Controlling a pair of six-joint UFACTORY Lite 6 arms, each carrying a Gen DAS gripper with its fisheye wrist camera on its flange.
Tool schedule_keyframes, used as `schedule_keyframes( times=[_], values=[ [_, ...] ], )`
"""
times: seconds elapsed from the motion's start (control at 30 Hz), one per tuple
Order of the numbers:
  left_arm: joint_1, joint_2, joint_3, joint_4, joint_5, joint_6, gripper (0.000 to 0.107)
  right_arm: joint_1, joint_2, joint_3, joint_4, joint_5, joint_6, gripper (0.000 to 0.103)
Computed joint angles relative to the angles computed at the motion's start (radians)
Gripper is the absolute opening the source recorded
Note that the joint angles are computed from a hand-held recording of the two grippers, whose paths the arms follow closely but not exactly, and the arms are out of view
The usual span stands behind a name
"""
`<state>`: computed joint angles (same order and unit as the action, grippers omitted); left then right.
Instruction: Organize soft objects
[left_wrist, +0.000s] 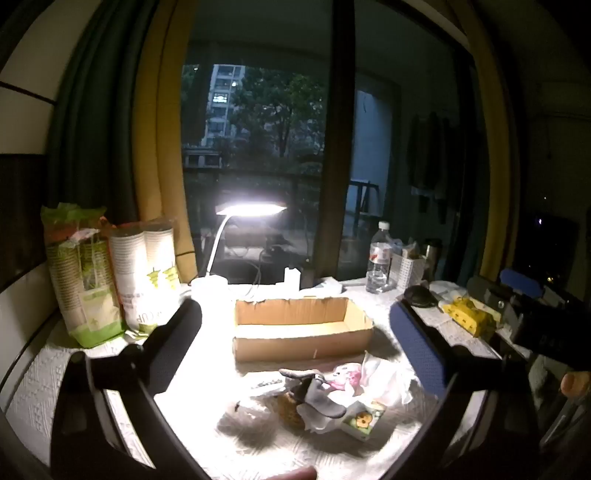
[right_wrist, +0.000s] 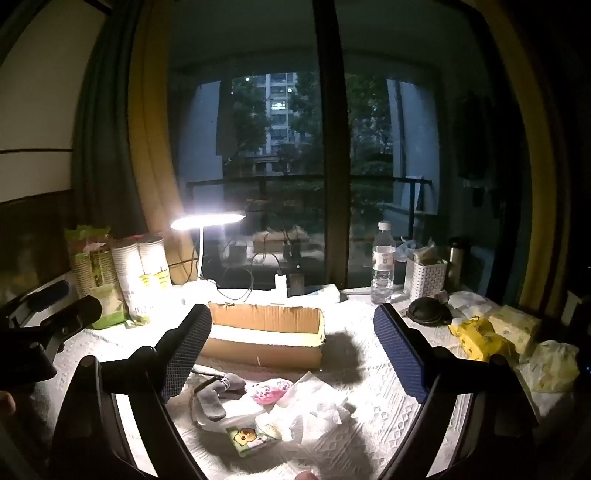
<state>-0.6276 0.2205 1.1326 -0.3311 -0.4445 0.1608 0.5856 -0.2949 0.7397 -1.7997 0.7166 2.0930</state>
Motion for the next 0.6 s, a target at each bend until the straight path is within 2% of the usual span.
schedule_keyframes(
  times=[0.6],
  values=[
    [0.002, 0.000, 0.005, 0.002, 0.006, -0.001, 0.102, 0.002, 0.013, 0.007, -0.009, 0.004, 0.012, 0.092]
  ],
)
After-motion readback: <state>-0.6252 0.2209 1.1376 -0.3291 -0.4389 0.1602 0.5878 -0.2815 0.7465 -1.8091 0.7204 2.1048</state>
